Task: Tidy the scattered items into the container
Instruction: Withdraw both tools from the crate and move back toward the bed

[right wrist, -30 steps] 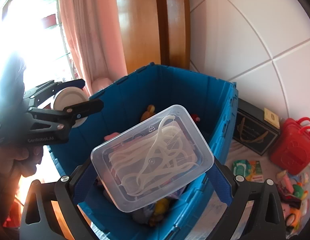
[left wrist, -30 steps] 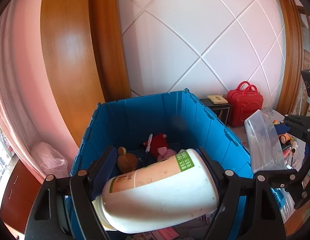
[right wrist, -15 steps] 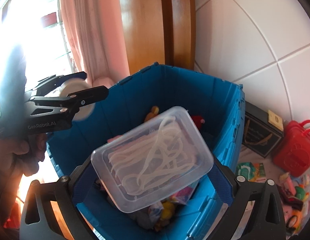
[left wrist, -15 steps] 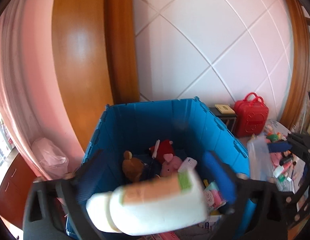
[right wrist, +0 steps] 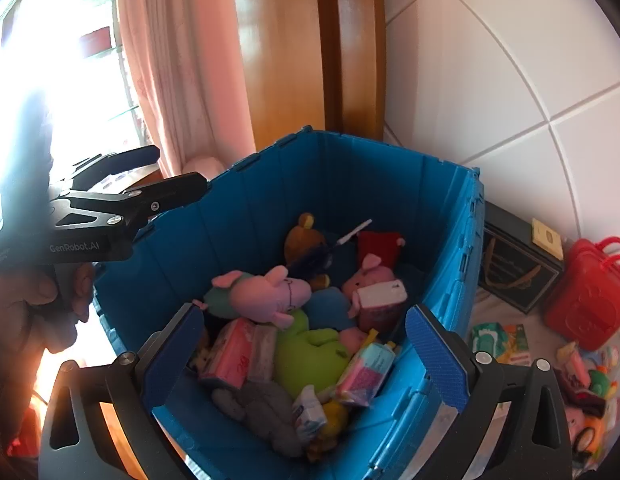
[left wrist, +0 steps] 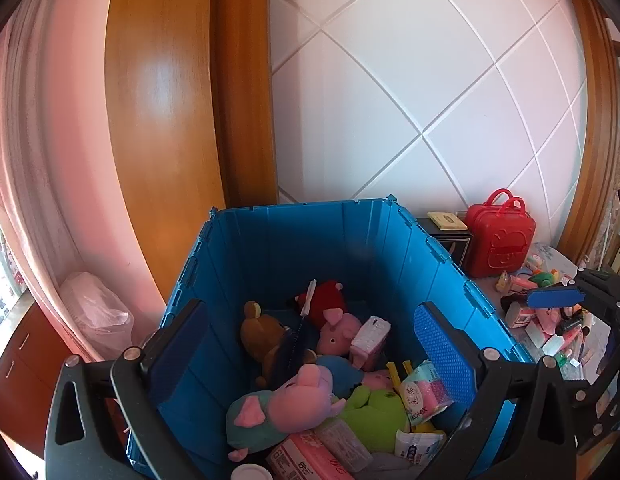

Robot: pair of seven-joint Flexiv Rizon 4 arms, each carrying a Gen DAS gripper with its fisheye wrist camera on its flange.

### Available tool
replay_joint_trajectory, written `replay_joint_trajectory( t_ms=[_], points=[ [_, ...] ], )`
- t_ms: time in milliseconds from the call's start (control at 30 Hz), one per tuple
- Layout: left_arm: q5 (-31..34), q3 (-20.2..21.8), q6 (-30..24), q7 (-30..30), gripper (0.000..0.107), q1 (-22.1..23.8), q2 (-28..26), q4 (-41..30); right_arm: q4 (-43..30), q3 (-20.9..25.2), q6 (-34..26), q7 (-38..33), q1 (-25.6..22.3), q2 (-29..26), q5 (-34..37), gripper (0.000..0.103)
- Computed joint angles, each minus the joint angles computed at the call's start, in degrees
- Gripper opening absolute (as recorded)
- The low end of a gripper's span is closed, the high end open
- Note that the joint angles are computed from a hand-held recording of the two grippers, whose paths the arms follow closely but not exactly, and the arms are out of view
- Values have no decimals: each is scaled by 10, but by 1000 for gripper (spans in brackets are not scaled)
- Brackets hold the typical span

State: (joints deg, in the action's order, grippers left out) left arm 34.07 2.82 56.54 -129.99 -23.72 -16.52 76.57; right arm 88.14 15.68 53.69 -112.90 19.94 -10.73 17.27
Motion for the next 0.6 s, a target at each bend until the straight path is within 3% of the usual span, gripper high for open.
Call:
replay_joint_trajectory(
  t_ms=[600],
  points=[
    [1,-13,-43,12,103,-45,-32,-55,41,-20,-5,-40,-34,54,63,103]
  ],
)
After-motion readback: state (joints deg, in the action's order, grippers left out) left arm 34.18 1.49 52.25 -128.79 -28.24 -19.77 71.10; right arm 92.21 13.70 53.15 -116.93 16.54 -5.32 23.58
